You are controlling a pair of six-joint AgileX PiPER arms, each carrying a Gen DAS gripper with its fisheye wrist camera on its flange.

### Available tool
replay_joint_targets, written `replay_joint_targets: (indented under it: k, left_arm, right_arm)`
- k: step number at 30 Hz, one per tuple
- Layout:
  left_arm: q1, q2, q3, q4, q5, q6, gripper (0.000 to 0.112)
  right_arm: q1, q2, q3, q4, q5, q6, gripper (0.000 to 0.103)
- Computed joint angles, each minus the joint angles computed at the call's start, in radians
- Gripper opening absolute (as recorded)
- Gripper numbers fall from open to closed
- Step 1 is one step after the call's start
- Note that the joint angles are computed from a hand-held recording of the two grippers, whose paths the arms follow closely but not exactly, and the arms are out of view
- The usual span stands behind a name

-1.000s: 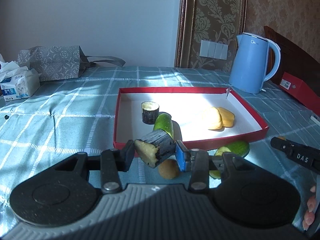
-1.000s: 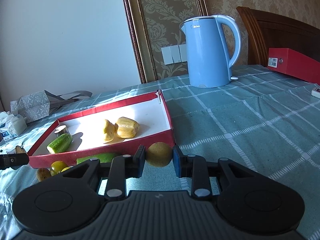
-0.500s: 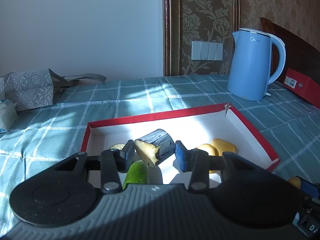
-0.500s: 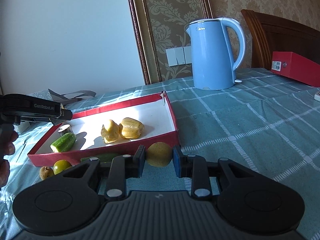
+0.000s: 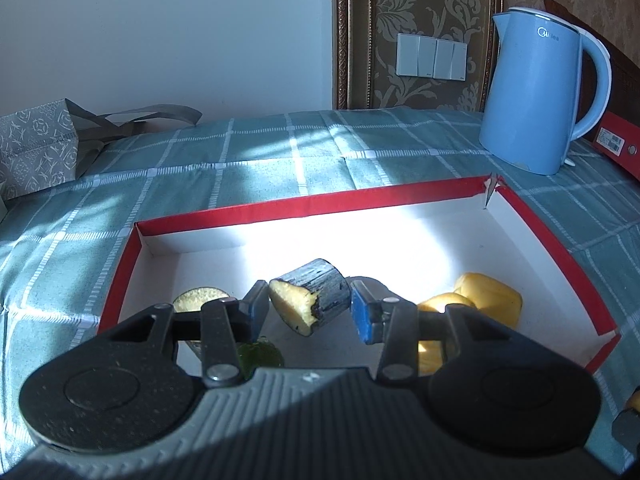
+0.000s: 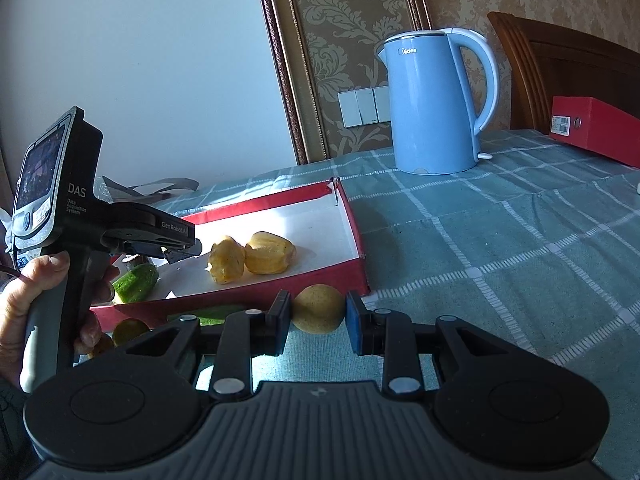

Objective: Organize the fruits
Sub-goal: 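Carry the eggplant chunk into the tray and open the left gripper while the right holds the fruit, then lower the small brown fruit into the tray and open the right gripper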

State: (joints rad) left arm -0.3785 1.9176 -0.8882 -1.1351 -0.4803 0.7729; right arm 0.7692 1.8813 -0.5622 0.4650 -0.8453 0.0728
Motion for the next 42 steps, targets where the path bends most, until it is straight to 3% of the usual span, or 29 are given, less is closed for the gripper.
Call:
replay_joint_targets:
  k: [1, 4, 9, 13, 19, 25, 29, 34, 42]
  left_arm:
    - [-0.004, -0.002, 0.005, 0.007, -0.01, -0.006, 0.059]
    - [-0.038, -0.029, 0.047, 0.05, -0.079, -0.058, 0.081]
    - [-0.104, -0.096, 0.143, 0.043, -0.188, -0.096, 0.083]
    - [-0.129, -0.203, 0.289, 0.107, -0.216, -0.252, 0.086]
    - [-0.223, -0.318, 0.553, 0.119, -0.388, -0.481, 0.092]
    - [-0.206, -0.364, 0.735, 0.196, -0.435, -0.67, 0.093]
    - [-0.091, -0.392, 0.778, 0.377, -0.37, -0.785, 0.093]
    - [-0.091, -0.394, 0.786, 0.39, -0.373, -0.797, 0.093]
    - [-0.086, -0.388, 0.78, 0.408, -0.364, -0.79, 0.093]
  right_arm:
    - [-0.001, 0.0, 0.0, -0.002, 0.0, 0.002, 0.028]
    - [-0.002, 0.0, 0.0, -0.003, -0.001, 0.004, 0.028]
    - [-0.001, 0.003, -0.001, -0.002, -0.004, 0.005, 0.028]
    - [0.001, 0.003, 0.0, 0.001, -0.009, 0.003, 0.028]
    - [0.019, 0.004, 0.003, 0.029, -0.028, -0.026, 0.028]
    - [0.048, 0.007, 0.006, 0.069, -0.061, -0.074, 0.028]
    - [0.071, 0.008, 0.009, 0.106, -0.084, -0.108, 0.028]
    - [0.099, -0.004, 0.007, 0.14, -0.102, -0.175, 0.028]
    - [0.051, -0.063, -0.136, 0.185, 0.071, -0.372, 0.028]
